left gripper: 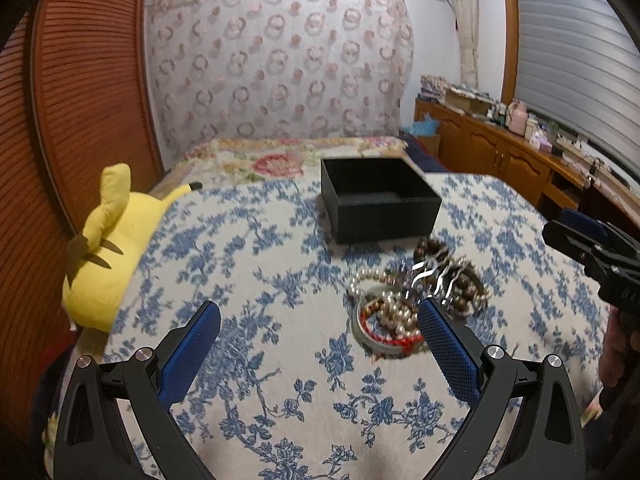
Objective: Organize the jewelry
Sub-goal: 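Lower the right tool onto the purple crystal hairpin and close it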
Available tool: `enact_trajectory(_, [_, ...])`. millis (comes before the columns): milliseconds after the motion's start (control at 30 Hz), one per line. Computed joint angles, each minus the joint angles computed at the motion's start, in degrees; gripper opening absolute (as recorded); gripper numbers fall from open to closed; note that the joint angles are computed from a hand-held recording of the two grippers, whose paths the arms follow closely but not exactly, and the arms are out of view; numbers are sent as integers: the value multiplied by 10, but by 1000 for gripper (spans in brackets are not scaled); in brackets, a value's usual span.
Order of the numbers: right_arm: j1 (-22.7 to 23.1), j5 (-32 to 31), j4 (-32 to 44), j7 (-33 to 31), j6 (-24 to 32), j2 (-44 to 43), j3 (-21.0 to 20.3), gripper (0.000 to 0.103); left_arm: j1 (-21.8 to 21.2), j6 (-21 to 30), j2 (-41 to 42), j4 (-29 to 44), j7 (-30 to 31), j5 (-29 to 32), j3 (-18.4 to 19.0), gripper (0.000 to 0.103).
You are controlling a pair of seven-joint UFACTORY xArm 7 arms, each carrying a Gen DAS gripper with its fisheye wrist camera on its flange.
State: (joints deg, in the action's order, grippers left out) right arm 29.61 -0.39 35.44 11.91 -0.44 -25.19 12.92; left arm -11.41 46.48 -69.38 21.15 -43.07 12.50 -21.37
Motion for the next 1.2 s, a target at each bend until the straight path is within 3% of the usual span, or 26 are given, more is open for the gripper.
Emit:
enact_trajectory(133, [75,20,8,-46,7,28,-57,68,-10,-11,12,-17,7,-8,14,95])
enact_trajectory(200, [137,49,19,-91,18,45,-102,65,-12,-10,20,-21,11,-11,17,95])
enact_trajectory(433, [231,141,87,-234,77,114,-150,51,-18,-2,13,-42,20,-17,32,95])
enact_trajectory(667, [190,149,169,-282,151,181,-101,40,-15,11,-16,-61,27,-23,45,95])
enact_trajectory(833, [134,52,205,-229,190,213,-49,39,-13,14,-28,-67,32,-27,49,95])
enact_trajectory(1067, [79,-17,222,-196,206,233,5,39,-11,13,-30,-68,36,-30,47,95])
enact_trajectory(1100, [72,-23,221,-194,206,231,12,38,-11,13,-31,-68,37,-31,48,95])
enact_trajectory(1133, [64,-31,220,-189,207,232,19,28,-11,13,-31,-68,36,-31,46,95])
enact_trajectory(1200, [55,-37,218,-192,204,232,28,24,-12,14,-32,-68,35,-32,43,95])
